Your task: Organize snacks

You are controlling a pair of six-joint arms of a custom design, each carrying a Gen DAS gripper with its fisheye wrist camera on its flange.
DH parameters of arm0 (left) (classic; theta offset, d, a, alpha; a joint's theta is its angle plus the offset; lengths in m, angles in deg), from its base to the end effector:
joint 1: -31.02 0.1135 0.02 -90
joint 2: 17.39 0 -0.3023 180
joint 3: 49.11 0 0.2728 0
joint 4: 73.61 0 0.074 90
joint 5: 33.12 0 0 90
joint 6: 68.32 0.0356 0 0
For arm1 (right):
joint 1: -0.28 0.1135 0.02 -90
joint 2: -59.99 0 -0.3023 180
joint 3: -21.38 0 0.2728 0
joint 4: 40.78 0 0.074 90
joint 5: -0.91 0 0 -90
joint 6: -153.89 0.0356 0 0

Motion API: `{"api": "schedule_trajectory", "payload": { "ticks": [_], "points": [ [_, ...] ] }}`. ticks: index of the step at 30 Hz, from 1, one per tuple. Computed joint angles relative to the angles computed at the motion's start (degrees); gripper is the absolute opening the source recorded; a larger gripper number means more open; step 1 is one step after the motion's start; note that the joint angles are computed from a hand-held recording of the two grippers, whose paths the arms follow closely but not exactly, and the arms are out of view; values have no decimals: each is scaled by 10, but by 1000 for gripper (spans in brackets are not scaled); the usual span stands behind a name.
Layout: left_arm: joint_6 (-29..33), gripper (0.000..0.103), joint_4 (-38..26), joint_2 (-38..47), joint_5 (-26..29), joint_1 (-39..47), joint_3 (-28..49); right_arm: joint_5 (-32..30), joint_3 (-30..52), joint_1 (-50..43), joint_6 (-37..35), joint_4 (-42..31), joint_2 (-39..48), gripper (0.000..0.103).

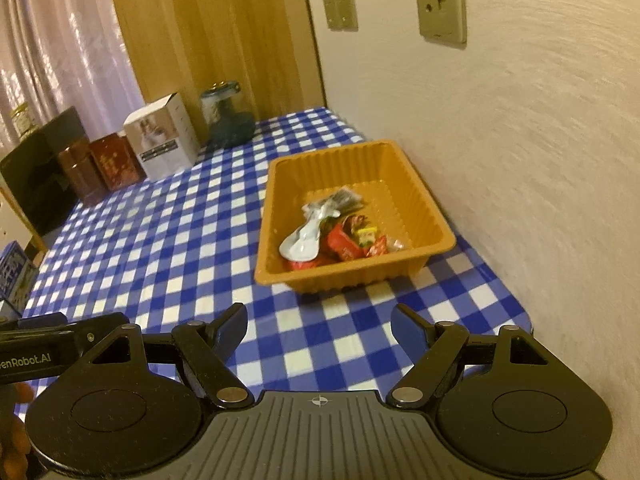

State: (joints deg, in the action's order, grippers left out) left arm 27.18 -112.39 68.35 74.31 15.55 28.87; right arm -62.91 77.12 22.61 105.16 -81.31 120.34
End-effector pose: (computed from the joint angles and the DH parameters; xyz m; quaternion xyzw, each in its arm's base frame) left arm 0.3269 -0.1015 0.2998 0.2223 0.8927 -0.1720 0.3523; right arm 0.2068 0.0680 0.2792 0.2334 0.8738 0.0179 0.4262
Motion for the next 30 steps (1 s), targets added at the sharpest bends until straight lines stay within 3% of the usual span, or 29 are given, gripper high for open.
{"api": "schedule_trajectory", "payload": {
  "ticks": [5,30],
  "points": [
    [1,103,-22,-12,3,9,-1,8,4,19,12,-15,1,79],
    [2,103,-17,-34,-7,11,-11,15,20,41,7,-26,6,79]
  ]
}}
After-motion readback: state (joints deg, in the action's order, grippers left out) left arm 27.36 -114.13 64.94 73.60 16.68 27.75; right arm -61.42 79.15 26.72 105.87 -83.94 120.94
